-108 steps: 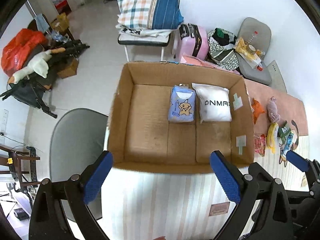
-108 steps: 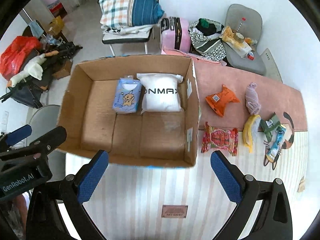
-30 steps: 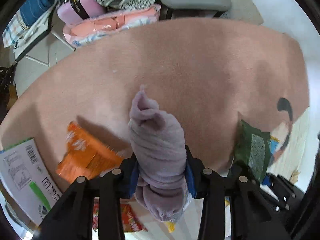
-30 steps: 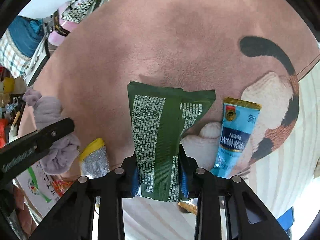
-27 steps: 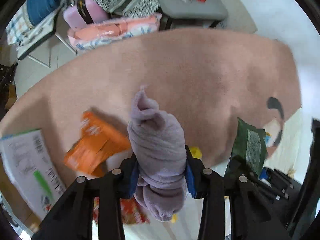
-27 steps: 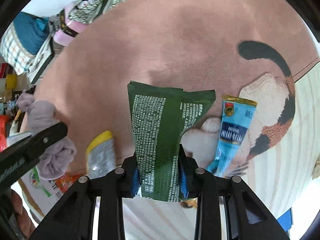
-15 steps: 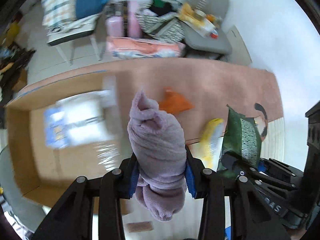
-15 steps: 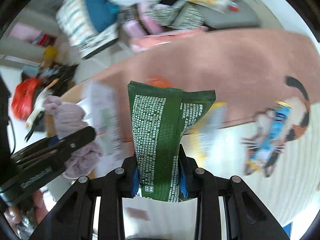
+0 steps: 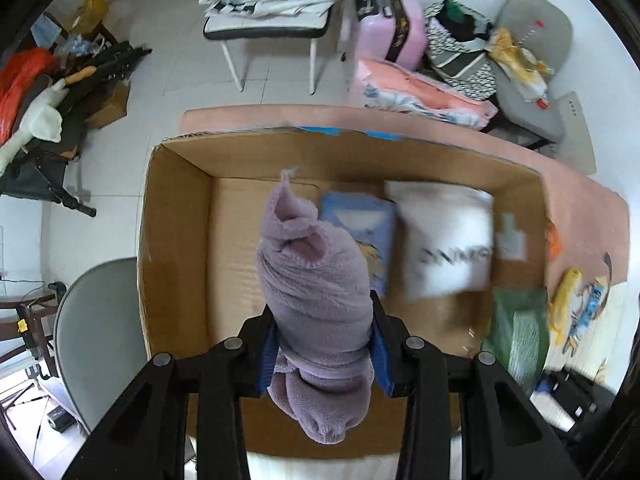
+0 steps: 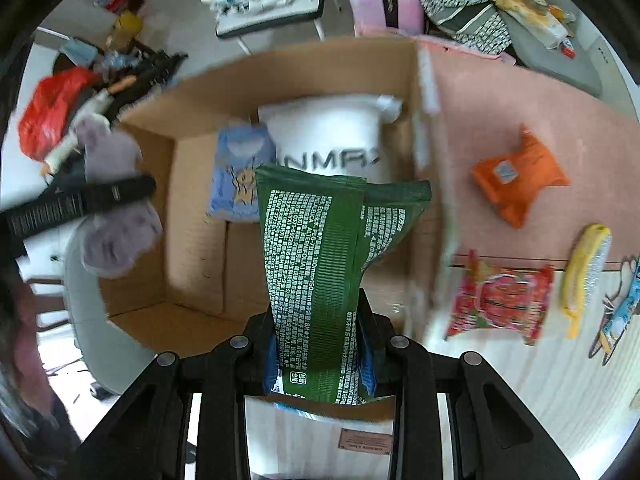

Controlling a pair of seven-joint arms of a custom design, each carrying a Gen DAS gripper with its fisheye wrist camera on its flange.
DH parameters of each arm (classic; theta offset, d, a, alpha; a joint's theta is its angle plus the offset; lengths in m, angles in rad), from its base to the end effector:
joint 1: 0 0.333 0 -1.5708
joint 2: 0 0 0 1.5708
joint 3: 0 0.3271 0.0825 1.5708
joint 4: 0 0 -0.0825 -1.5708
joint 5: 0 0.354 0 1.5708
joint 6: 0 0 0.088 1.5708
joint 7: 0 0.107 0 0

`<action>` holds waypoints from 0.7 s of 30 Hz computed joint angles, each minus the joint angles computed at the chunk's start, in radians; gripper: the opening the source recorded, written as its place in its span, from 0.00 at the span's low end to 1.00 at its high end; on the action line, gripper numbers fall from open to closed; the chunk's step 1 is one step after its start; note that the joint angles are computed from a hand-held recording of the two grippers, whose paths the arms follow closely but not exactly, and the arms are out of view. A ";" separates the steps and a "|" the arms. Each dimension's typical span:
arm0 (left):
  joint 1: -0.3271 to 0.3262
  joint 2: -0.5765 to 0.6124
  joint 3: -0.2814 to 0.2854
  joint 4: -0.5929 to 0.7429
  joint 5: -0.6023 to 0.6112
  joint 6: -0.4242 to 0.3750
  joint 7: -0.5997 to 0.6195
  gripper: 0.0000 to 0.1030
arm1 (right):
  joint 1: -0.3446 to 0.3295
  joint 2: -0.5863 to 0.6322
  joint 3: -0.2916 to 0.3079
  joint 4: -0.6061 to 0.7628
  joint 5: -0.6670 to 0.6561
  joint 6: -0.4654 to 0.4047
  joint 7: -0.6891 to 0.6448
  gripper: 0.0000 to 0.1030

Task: Organize soft objects
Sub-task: 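Carry both items into the box and release them beside the others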

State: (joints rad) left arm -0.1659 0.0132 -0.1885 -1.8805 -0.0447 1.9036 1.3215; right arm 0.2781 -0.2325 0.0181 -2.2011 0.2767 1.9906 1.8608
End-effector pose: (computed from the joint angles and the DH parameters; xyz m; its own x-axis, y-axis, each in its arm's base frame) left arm 0.5034 -0.1892 0.5190 -0.0904 -0.9948 0.0459 -0.9959 0.0906 0.0016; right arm 0.4296 0.1493 0.5063 -0.1092 -0.9647 -0.2398 -0.9933 0.0968 0.0631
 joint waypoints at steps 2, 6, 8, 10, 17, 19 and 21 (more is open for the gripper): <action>0.007 0.053 0.008 0.028 -0.001 -0.004 0.012 0.35 | 0.005 0.040 0.013 0.000 -0.016 0.008 0.014 0.32; 0.009 0.129 0.017 0.069 0.008 -0.017 0.031 0.35 | 0.013 0.099 0.030 0.005 -0.031 0.019 0.045 0.32; 0.006 0.155 0.020 0.081 0.008 -0.024 0.037 0.35 | 0.015 0.121 0.035 0.007 -0.040 0.019 0.054 0.32; 0.002 0.184 0.021 0.097 0.005 -0.030 0.039 0.35 | 0.015 0.134 0.038 0.006 -0.047 0.019 0.057 0.32; -0.001 0.233 0.033 0.126 0.012 -0.045 0.052 0.40 | 0.013 0.171 0.042 0.017 -0.051 0.009 0.077 0.36; 0.000 0.230 0.036 0.126 0.007 -0.040 0.048 0.48 | 0.010 0.169 0.041 0.022 -0.046 0.004 0.080 0.58; 0.003 0.222 0.038 0.127 0.010 -0.035 0.052 0.68 | 0.003 0.164 0.036 0.023 -0.041 0.005 0.061 0.63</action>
State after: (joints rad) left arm -0.1633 0.2348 -0.1506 -1.7540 -0.0351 1.8684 1.3736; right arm 0.2811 -0.0683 0.0537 -2.1779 0.2355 1.9959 1.9218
